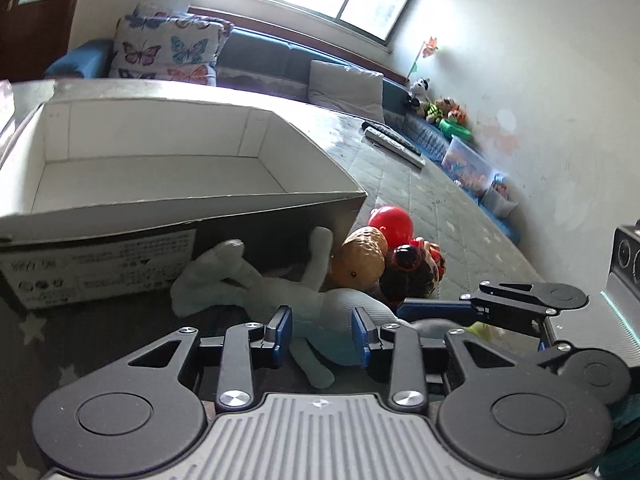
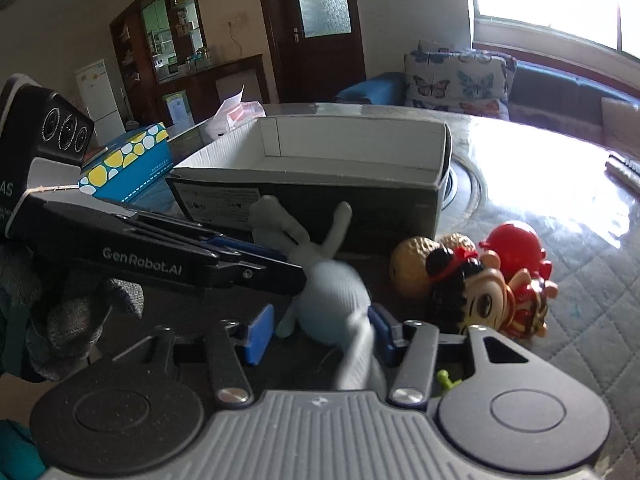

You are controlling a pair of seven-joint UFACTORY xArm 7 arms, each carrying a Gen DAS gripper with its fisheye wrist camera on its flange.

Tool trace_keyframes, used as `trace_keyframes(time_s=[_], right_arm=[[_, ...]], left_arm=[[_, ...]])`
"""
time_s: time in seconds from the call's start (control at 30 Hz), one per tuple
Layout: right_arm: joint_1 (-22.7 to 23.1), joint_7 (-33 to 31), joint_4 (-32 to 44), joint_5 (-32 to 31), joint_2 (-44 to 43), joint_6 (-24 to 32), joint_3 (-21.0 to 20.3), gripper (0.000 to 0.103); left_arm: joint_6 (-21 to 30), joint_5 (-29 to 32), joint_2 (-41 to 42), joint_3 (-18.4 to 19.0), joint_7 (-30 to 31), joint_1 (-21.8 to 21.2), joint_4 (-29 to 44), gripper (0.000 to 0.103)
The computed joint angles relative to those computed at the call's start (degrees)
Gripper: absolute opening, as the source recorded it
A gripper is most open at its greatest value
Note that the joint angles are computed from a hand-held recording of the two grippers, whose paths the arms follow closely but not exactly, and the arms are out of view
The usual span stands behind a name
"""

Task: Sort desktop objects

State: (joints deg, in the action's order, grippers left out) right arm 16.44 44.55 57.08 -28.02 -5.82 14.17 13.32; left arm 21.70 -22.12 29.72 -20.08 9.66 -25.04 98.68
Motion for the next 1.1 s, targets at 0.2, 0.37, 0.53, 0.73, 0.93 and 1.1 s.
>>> trace_keyframes(time_s=[0.2, 0.37, 0.53, 0.73, 0.93, 1.1], right_arm=[[0.63, 0.88, 3.29, -0.16, 4.28, 1.03, -1.19, 0.056], [2.29, 2.68, 4.01, -3.18, 5.21, 1.67, -2.32, 0.052], [2.46, 3.29, 1.97, -2.35, 3.18, 0.33, -2.5, 0.044], [0.75, 7.92, 0.39, -7.64, -0.65, -1.17, -0.04, 0.042], [-4.29, 14.98, 3.35, -18.8, -2.08, -3.88, 4.12, 0.041], [-3.73, 17.1, 10.56, -23.7, 3.68, -6.53, 2.57, 0.036]], left_arm=[[3.09, 1.05, 1.57, 2.17, -5.94, -1.01, 2.81, 0.036], [5.17, -2.5, 3.27, 0.27, -6.75, 1.13, 4.31, 0.037], [5.14, -6.3, 2.1, -1.31, -6.38, 2.87, 2.56, 0.035], [1.98, -10.32, -2.76, -2.03, -3.96, 3.72, -2.54, 0.034], [-4.5, -13.38, -7.61, -2.46, -1.37, 4.03, -5.7, 0.033], [-8.84, -15.43, -6.17, -3.93, 0.31, 5.54, -2.27, 0.034]])
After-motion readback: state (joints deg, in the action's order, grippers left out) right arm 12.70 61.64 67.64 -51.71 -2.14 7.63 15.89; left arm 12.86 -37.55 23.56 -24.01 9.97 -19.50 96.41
